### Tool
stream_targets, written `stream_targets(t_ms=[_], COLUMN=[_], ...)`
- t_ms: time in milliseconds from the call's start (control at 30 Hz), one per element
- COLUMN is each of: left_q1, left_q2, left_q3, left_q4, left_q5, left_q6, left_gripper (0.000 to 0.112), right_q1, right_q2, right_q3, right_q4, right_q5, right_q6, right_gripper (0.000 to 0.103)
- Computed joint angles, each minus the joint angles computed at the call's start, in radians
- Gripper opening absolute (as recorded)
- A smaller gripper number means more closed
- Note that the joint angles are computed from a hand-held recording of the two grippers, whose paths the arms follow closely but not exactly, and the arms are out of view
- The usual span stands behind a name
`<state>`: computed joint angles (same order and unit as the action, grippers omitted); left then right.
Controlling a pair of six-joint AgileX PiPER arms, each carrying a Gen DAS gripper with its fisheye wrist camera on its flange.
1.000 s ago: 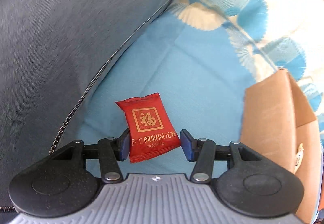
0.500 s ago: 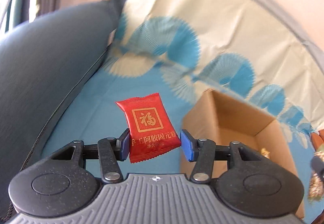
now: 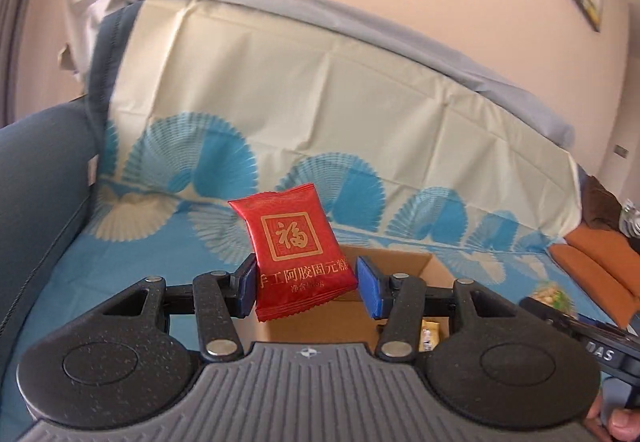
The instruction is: Organize snacks
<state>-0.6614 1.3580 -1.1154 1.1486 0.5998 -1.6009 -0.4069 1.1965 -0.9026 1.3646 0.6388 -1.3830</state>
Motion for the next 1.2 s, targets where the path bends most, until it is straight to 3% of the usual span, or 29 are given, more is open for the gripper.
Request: stream_targets(t_ms=[200, 467, 533, 567, 600, 900, 1000, 1100, 1200], left_q1=[-0.008, -0.016, -0.005, -0.009, -0.016, -0.024, -0.069, -0.156, -0.226], left_q2=[0.036, 0.032, 0.035, 0.037, 0.036, -0.005, -0.032, -0.072, -0.118], left_q3=[-0.006, 0.014, 0.009, 0.006, 0.009, 0.041, 0.065, 0.095, 0.075], left_q4=[-0.007, 0.038, -0.013, -0.016, 0.009, 0.032, 0.080, 0.171, 0.102], left_q5=[-0.090, -0.152, -0.163, -0.149, -0.129, -0.082, 0.003, 0.146, 0.245], left_q6=[0.011, -0.001, 0.039, 0.037, 0.011, 0.005, -0.035, -0.117, -0.067], left_gripper=[0.056, 0.058, 0.068, 0.083, 0.088, 0.091, 0.091, 0.091, 0.091], right_q1=[0.016, 0.016, 0.025, 0.033, 0.039, 0.059, 0.054, 0.035, -0.027], right_q2=[-0.006, 0.012, 0.013, 0.015, 0.014, -0.007, -0.028, -0.072, -0.134], right_q3=[0.008, -0.006, -0.008, -0.011, -0.010, 0.006, 0.015, 0.024, 0.020], right_q4=[0.001, -0.026, -0.044, -0.058, -0.065, -0.058, -0.068, -0.112, -0.192], right_q5=[-0.009, -0.014, -0.024, -0.034, -0.043, -0.073, -0.062, -0.038, 0.029], right_q6=[-0.026, -0.007, 0.015, 0.029, 0.036, 0.052, 0.074, 0.104, 0.180], right_gripper=[0.082, 0.082, 0.085, 0.087, 0.092, 0.100, 0.102, 0.102, 0.102])
